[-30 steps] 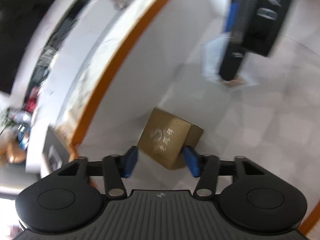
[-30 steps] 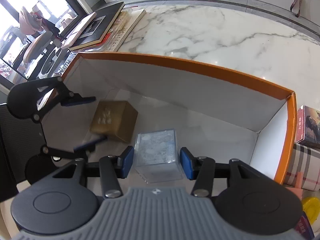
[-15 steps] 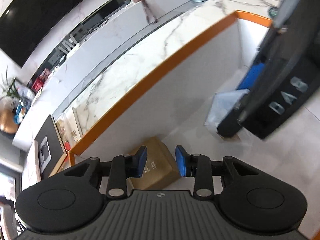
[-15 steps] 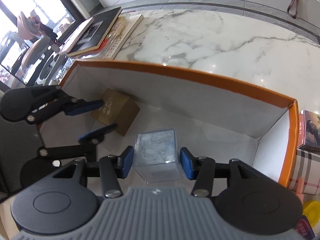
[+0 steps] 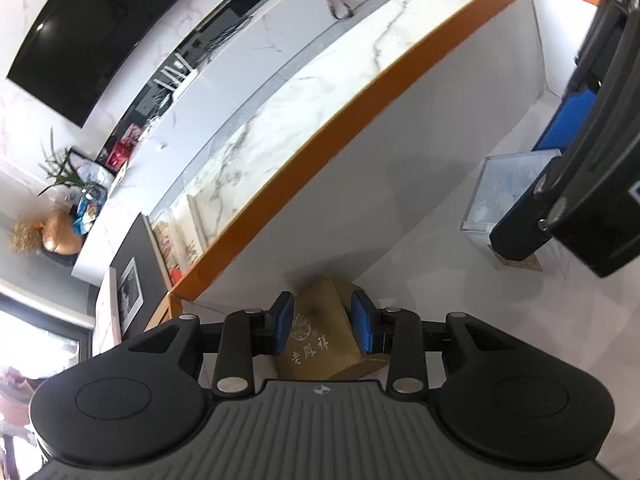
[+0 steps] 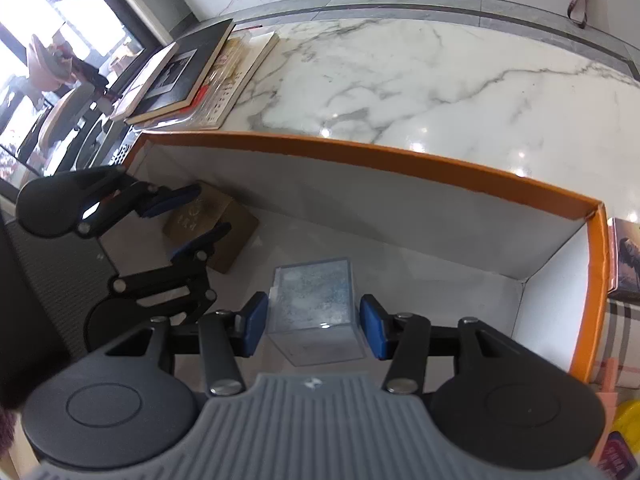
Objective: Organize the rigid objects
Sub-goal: 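Lower the gold-brown box with the left tool while the right tool lowers the frosted cube, then open the right tool to release the frosted cube beside the gold-brown box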
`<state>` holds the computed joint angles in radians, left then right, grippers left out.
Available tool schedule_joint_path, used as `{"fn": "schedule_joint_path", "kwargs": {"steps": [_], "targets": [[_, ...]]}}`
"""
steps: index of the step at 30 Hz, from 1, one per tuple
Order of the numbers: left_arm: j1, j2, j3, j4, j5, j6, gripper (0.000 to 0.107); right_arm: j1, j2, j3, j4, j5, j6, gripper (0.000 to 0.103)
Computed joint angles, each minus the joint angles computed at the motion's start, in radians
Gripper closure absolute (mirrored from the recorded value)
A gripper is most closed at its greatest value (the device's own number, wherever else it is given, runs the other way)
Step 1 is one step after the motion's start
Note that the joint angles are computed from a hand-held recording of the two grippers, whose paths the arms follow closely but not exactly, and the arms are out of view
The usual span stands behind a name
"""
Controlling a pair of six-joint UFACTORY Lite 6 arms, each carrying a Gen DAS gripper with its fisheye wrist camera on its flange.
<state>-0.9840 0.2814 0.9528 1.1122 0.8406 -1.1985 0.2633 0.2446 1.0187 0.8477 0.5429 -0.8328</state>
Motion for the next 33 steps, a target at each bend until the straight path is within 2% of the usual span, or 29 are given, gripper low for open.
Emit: {"fn": "schedule_joint_path", "kwargs": {"steps": [3, 7, 9, 13, 16, 19, 23, 28, 33], "targets": [[0.005, -0.042, -0.005, 0.004, -0.008, -0.024, 0.066, 0.002, 0.006, -0.003, 0.034, -0.01, 0.007, 0.051], [0.013, -0.221, -0.055, -0.079, -0.024, 0.003, 0.066, 0.007, 0.006, -0.009, 0.084, -0.024, 0.029, 0.051], [-0.006, -0.328, -0.09, -0.111, 0.008, -0.007, 0.065, 0.019, 0.013, -0.005, 0.098, -0.039, 0.046, 0.051], [-0.059, -0.499, -0.139, -0.147, 0.117, -0.061, 0.053, 0.058, 0.053, 0.03, 0.124, -0.06, 0.097, 0.051], [-0.042, -0.582, -0.159, -0.236, 0.155, -0.047, 0.053, 0.104, 0.087, 0.058, 0.145, -0.108, 0.134, 0.051], [0.036, -0.636, -0.188, -0.369, 0.097, 0.037, 0.064, 0.138, 0.131, 0.088, 0.189, -0.138, 0.146, 0.051], [0.032, -0.669, -0.251, -0.425, 0.039, 0.02, 0.073, 0.181, 0.171, 0.114, 0.274, -0.19, 0.086, 0.051], [0.036, -0.671, -0.274, -0.41, 0.009, -0.022, 0.075, 0.174, 0.19, 0.123, 0.364, -0.128, -0.025, 0.045], [0.032, -0.699, -0.286, -0.427, 0.002, -0.048, 0.075, 0.183, 0.135, 0.089, 0.328, -0.096, -0.141, 0.037]]}}
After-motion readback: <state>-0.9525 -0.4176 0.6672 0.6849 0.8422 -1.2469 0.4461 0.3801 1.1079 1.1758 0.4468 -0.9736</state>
